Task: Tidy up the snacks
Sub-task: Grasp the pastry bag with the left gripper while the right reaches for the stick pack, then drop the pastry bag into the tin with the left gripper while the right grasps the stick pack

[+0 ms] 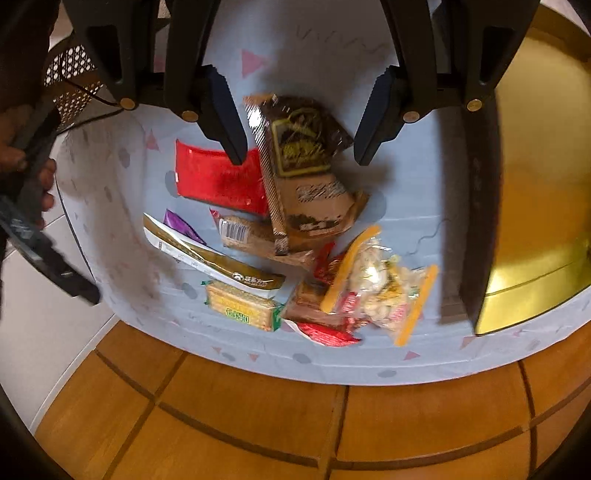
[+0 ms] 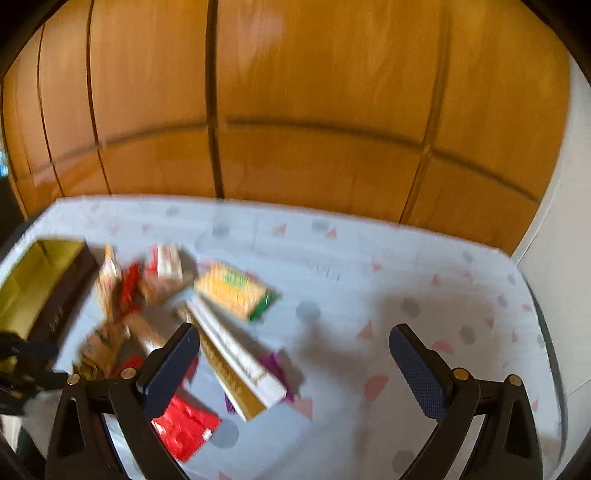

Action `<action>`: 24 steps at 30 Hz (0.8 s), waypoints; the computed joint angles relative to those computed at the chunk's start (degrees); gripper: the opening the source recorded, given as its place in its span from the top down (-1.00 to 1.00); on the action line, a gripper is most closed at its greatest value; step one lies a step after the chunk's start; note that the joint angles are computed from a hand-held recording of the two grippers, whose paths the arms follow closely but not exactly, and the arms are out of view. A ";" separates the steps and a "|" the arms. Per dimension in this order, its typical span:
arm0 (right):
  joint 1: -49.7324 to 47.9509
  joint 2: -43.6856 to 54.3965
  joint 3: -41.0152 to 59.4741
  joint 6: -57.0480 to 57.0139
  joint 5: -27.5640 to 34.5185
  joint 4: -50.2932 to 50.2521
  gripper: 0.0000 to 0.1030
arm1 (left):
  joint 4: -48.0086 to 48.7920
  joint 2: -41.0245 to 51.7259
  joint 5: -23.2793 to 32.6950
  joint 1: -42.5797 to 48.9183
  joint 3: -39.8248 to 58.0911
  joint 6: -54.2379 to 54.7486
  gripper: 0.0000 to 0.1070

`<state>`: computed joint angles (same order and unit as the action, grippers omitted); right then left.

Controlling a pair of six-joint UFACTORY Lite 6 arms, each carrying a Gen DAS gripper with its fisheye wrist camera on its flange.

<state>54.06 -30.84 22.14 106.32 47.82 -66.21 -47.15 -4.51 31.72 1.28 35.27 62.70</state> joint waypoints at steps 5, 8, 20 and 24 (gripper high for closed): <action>1.17 -2.39 0.05 0.17 3.43 1.78 -1.00 | 0.74 8.27 -4.82 -5.66 4.36 -5.97 -0.12; 0.48 -2.75 -0.04 0.06 2.31 1.73 -1.00 | -0.19 13.65 -6.74 -7.11 6.91 -6.91 -0.12; -10.64 6.50 1.89 -10.84 -12.44 11.36 0.08 | -7.94 3.83 -4.15 0.60 -3.39 9.69 0.40; -9.47 11.30 3.41 -12.72 -16.02 11.72 0.08 | -7.20 -3.15 -2.35 4.05 -8.78 12.49 0.41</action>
<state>44.59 -19.54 25.54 93.60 31.80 -54.49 -54.35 -7.65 29.37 5.33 26.49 75.19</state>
